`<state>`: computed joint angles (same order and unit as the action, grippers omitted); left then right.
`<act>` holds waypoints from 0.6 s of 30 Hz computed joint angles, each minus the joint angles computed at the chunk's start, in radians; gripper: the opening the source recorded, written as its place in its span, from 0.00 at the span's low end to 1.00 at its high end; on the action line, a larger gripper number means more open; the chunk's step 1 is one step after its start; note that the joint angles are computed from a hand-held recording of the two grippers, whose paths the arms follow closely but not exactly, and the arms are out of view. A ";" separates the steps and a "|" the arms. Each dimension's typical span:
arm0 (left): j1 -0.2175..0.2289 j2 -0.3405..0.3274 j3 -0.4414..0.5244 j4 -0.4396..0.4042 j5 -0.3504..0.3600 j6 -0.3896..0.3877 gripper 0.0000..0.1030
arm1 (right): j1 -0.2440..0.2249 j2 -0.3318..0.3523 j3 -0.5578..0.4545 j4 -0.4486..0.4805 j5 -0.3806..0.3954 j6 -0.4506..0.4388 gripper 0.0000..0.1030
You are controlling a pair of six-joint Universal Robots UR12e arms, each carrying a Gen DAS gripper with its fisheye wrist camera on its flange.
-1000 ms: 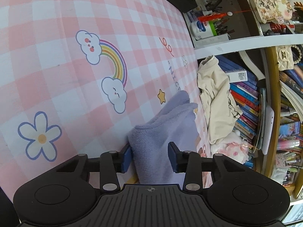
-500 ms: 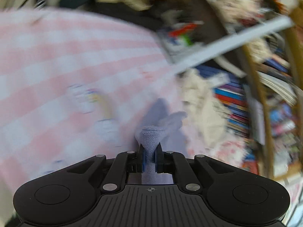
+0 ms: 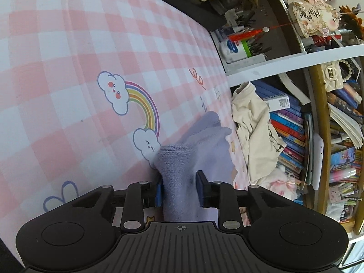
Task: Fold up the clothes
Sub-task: 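Close the left gripper on the lavender edge of the sweater, then lift the lavender half with the left gripper and fold it over the mauve half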
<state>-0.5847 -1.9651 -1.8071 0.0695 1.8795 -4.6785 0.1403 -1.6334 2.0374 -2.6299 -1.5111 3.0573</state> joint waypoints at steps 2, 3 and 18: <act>0.002 0.001 -0.001 -0.006 -0.004 -0.007 0.18 | -0.003 -0.002 0.001 -0.003 -0.006 0.014 0.66; 0.003 0.001 -0.003 -0.006 -0.008 -0.006 0.16 | -0.004 -0.003 0.002 -0.005 -0.008 0.023 0.66; 0.005 0.006 -0.019 0.011 0.023 -0.007 0.12 | -0.060 -0.007 0.011 -0.065 0.038 0.050 0.60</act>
